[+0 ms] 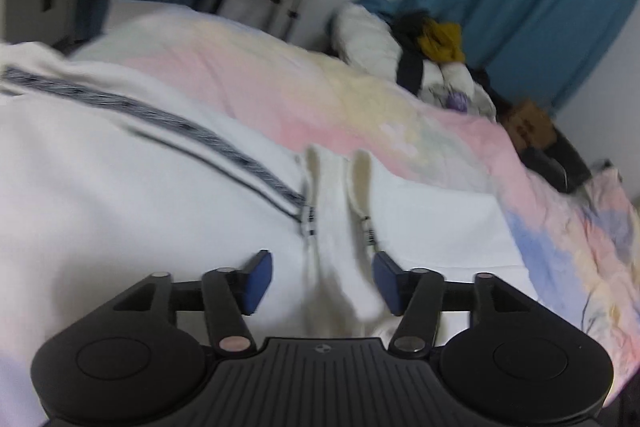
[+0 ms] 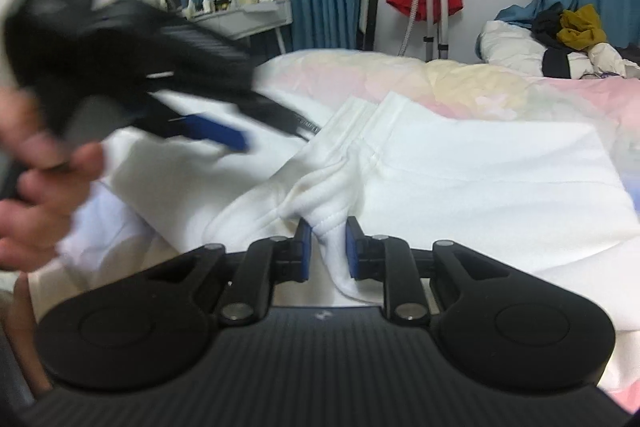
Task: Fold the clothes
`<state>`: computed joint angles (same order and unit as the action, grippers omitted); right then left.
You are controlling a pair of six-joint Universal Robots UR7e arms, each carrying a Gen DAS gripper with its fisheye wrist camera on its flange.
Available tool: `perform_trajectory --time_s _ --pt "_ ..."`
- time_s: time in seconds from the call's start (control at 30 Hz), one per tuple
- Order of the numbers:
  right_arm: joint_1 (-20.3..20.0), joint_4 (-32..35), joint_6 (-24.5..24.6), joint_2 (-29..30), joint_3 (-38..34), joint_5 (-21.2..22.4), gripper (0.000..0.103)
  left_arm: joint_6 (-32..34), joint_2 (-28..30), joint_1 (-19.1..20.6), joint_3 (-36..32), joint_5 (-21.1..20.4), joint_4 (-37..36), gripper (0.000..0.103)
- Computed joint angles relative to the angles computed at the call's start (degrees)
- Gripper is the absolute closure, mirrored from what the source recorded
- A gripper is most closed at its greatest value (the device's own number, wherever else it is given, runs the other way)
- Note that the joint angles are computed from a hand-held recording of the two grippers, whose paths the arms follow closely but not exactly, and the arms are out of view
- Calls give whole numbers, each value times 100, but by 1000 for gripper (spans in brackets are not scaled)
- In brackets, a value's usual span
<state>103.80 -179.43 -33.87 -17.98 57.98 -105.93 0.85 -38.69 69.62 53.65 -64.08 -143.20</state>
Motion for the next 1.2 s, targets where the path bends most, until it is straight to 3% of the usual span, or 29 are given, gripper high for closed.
perform_trajectory --time_s 0.13,0.23,0.33,0.37,0.53,0.73,0.83,0.93,1.03,1.1,1.13,1.2 --pt "-30 -203 242 -113 191 95 75 -652 -741 3 880 442 -460 18" --pt "-2 -413 353 -191 383 -14 54 -1243 -1156 102 1273 638 -421 14" --pt "12 -629 413 -283 576 33 34 -1907 -1545 274 1636 455 -522 8" --pt "19 -681 422 -300 614 45 33 -2108 -1635 335 1713 386 -559 2" --pt "41 -815 526 -324 667 -41 32 -2848 -1795 673 1789 -40 -1049 2" --pt "18 -1314 806 -233 558 -322 32 -3876 -1389 1120 1099 -193 -1167 5" --pt "-8 -1648 945 -138 424 -422 32 -3648 -1174 1174 897 67 -1758 7" --pt "-50 -1411 1096 18 134 -658 32 -3282 -923 1244 532 150 -2019 10" --pt "-134 -313 1387 143 -210 -883 31 -3169 -746 1304 220 182 -1959 20" --pt "-110 -84 1021 335 -478 -1158 31 -2987 -660 1263 115 395 -1953 42" --pt "-101 -43 979 378 -549 -1205 31 -2904 -608 1248 38 456 -1985 47" --pt "-88 18 1011 422 -645 -1241 31 -2562 -554 1178 31 377 -2416 69"
